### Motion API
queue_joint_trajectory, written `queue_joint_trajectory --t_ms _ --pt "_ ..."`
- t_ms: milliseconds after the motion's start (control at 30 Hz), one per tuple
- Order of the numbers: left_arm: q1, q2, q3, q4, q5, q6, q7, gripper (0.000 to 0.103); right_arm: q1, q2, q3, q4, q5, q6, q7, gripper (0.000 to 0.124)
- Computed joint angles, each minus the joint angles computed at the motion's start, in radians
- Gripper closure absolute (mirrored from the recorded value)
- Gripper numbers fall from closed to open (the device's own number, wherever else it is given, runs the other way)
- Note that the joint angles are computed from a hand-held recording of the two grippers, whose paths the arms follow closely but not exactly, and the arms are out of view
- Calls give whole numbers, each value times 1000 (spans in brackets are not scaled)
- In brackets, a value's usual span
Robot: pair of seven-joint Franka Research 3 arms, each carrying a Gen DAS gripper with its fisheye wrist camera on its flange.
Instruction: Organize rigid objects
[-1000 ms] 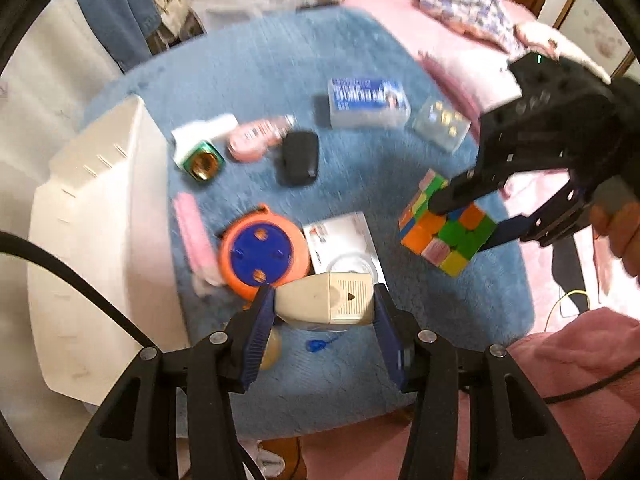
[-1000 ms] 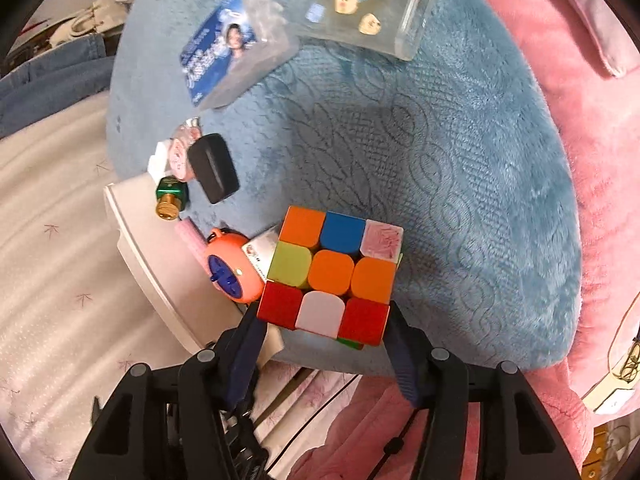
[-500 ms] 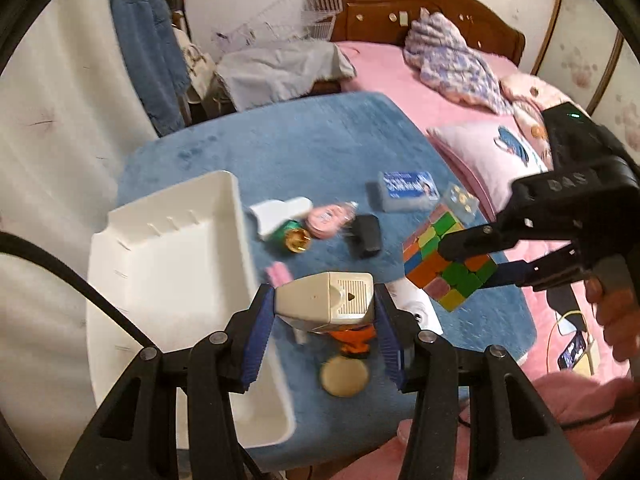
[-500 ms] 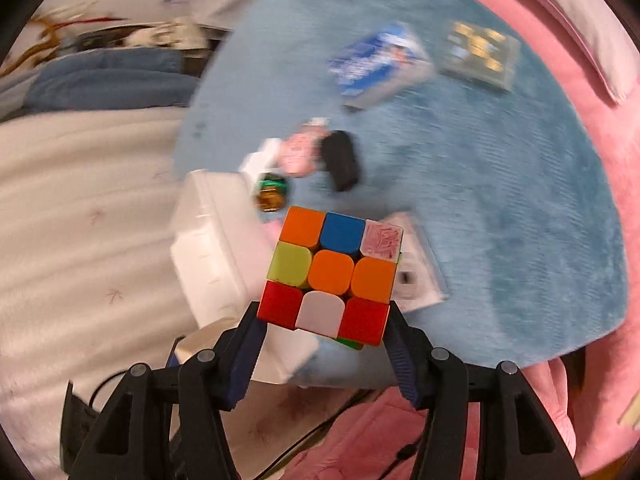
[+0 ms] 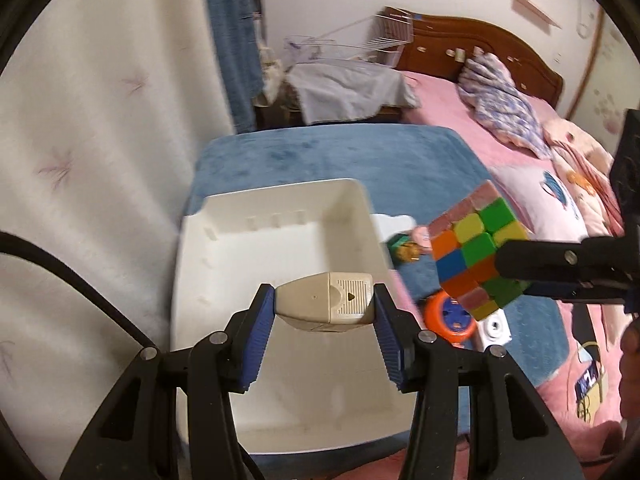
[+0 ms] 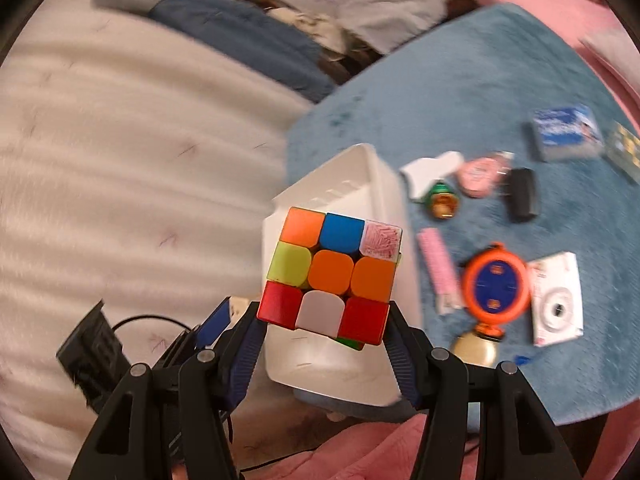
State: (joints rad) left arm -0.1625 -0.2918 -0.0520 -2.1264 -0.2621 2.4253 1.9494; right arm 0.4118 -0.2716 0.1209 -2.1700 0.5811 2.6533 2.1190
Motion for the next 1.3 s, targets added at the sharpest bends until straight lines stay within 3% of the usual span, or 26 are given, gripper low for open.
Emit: queue_joint_trajectory --t_ms 500,633,700,900,1167,1300 --pt "113 35 29 18 103 -11 -83 50 64 263 47 253 4 13 -91 62" --pt "115 32 33 18 88 -10 -76 34 67 270 50 250 19 41 -87 57" --pt "111 32 36 20 68 -5 -67 27 68 250 51 227 -21 59 -49 50" --pt "90 10 35 10 6 -18 -49 25 43 166 64 143 -258 82 151 48" --pt "57 -37 17 -29 17 -40 -87 25 -50 35 132 38 -619 7 385 48" --pt "36 -61 4 -49 18 -48 -125 25 -60 -38 127 -38 -648 5 388 48"
